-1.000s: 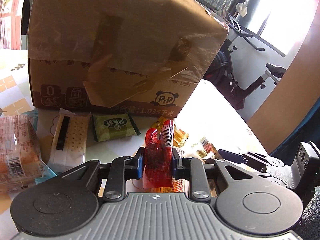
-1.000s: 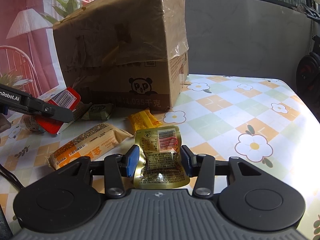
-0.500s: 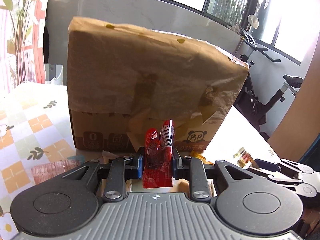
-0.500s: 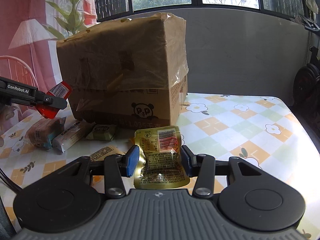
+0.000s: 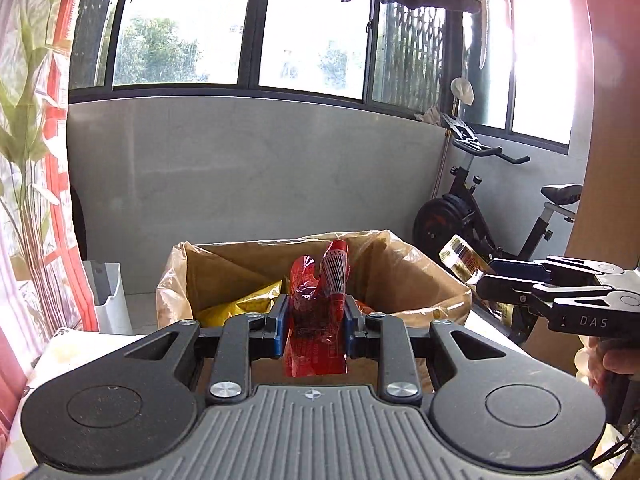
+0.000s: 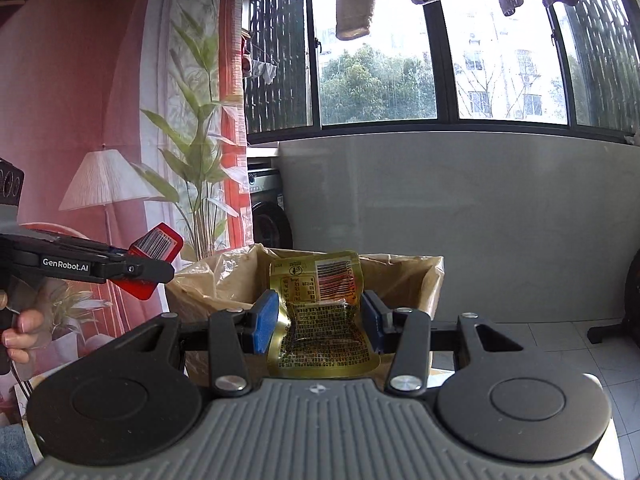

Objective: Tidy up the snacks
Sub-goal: 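Lift the red packet with the left gripper and carry it over the box, then drop the red packet into the box with the left gripper while the right gripper drops the gold packet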

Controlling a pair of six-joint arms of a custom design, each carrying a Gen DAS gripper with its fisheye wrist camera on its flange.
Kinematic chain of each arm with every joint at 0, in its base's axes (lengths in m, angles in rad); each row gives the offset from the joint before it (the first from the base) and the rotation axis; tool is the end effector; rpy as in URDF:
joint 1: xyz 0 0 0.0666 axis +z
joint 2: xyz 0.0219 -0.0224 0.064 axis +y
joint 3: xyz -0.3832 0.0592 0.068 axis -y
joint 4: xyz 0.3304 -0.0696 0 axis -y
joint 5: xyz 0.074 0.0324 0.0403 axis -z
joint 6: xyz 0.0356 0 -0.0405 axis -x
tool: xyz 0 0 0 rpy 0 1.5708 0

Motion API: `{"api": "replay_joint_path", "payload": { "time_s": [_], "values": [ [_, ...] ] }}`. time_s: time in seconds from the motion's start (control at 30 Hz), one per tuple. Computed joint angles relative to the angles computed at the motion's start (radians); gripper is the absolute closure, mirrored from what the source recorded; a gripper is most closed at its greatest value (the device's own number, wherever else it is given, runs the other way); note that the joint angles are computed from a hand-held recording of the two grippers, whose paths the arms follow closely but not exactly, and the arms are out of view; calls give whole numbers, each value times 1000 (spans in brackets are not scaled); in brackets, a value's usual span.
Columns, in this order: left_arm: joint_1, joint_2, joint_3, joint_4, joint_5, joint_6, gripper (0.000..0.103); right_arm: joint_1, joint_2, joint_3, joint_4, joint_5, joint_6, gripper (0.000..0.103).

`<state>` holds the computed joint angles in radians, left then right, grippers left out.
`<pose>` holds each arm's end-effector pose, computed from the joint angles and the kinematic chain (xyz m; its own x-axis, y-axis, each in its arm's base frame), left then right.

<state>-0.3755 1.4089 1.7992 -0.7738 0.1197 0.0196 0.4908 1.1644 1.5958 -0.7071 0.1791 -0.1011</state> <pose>0.4022 -0.1635 0.6044 -0.3572 0.1199 -0.9263 0.4602 0.8856 -0.0628 0.3012 0.1533 0.6178 -0.2704 -0.0319 -0.9622 -0.2868 0.9567 0.0489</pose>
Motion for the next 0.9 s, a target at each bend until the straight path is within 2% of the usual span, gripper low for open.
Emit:
{"api": "replay_joint_path", "payload": {
  "time_s": [0.17,0.27,0.33,0.37,0.4,0.43,0.47,0.53,0.57,0.67,0.77,0.9],
  "values": [
    [-16,144,177,-50,-72,19,75,-16,187,205,-94,7,-9,55],
    [-12,201,241,-80,-113,36,72,-20,254,268,-132,14,-39,54],
    [-14,217,247,-70,-161,58,62,-21,280,280,-137,34,-65,52],
    [-17,223,250,-69,-180,57,48,-22,288,281,-136,39,-83,47],
    [-18,226,254,-74,-197,55,35,-24,296,281,-138,44,-103,47],
    [-20,228,257,-81,-213,56,32,-24,303,285,-142,53,-115,45],
    [-21,227,258,-88,-222,61,31,-23,309,288,-150,64,-126,37],
    [-3,206,233,-100,-208,64,28,-20,302,276,-142,76,-130,27],
    [-2,192,216,-95,-219,66,27,-16,282,247,-114,82,-128,26],
    [8,153,164,-66,-232,67,24,-8,238,201,-83,89,-135,24],
    [24,101,106,-47,-201,53,23,8,175,135,-38,95,-143,22],
    [49,33,31,-40,-169,30,23,48,94,44,20,147,-120,21]
  ]
}}
